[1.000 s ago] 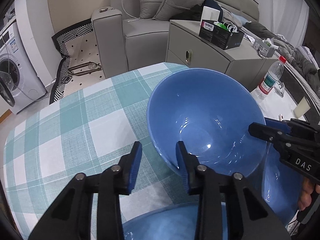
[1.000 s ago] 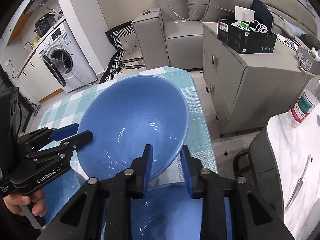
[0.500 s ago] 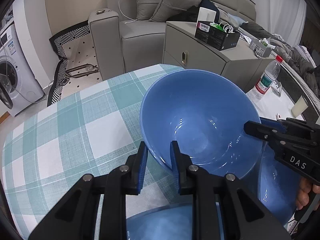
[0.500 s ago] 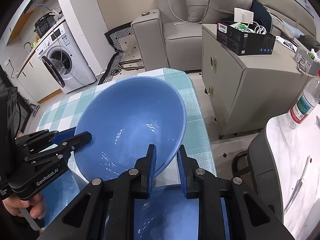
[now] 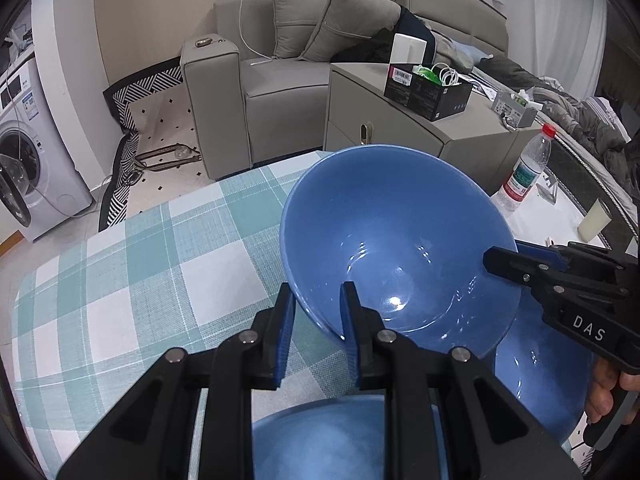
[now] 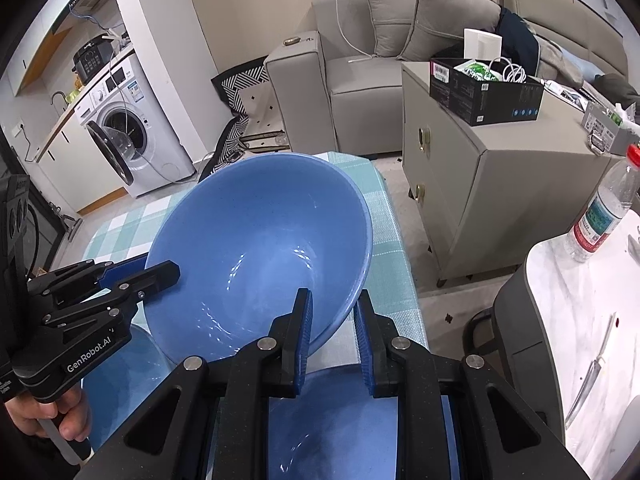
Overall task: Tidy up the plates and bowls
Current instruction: 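Lift the gripped blue bowl off the cloth with both tools, then carry the blue bowl over another blue bowl with both tools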
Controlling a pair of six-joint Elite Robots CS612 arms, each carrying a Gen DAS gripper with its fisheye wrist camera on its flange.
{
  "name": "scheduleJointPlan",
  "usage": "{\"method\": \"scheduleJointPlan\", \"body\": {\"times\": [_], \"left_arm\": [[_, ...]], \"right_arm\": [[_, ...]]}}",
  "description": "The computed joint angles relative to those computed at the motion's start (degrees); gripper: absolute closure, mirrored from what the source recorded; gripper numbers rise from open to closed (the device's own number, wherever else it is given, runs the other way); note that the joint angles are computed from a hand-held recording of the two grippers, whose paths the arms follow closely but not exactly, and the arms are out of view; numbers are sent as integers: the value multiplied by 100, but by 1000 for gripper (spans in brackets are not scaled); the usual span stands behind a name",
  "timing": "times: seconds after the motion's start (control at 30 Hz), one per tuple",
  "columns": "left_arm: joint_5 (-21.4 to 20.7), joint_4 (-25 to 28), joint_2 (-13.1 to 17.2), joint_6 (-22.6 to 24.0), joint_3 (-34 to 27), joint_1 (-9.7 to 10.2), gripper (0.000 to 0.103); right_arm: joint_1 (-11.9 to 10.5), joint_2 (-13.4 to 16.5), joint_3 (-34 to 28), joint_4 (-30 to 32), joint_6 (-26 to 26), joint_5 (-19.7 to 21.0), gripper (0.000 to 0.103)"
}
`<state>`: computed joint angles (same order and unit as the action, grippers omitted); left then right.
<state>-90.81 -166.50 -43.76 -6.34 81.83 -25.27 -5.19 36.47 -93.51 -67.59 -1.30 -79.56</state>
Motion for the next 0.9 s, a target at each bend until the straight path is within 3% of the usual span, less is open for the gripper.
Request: {"method": "scheduleJointPlan", "body": {"times": [0.9], "left_arm": [[192, -666, -474, -90, 620, -40, 82]], "right_arm": [[49, 24, -509, -171, 6, 129, 82]]}}
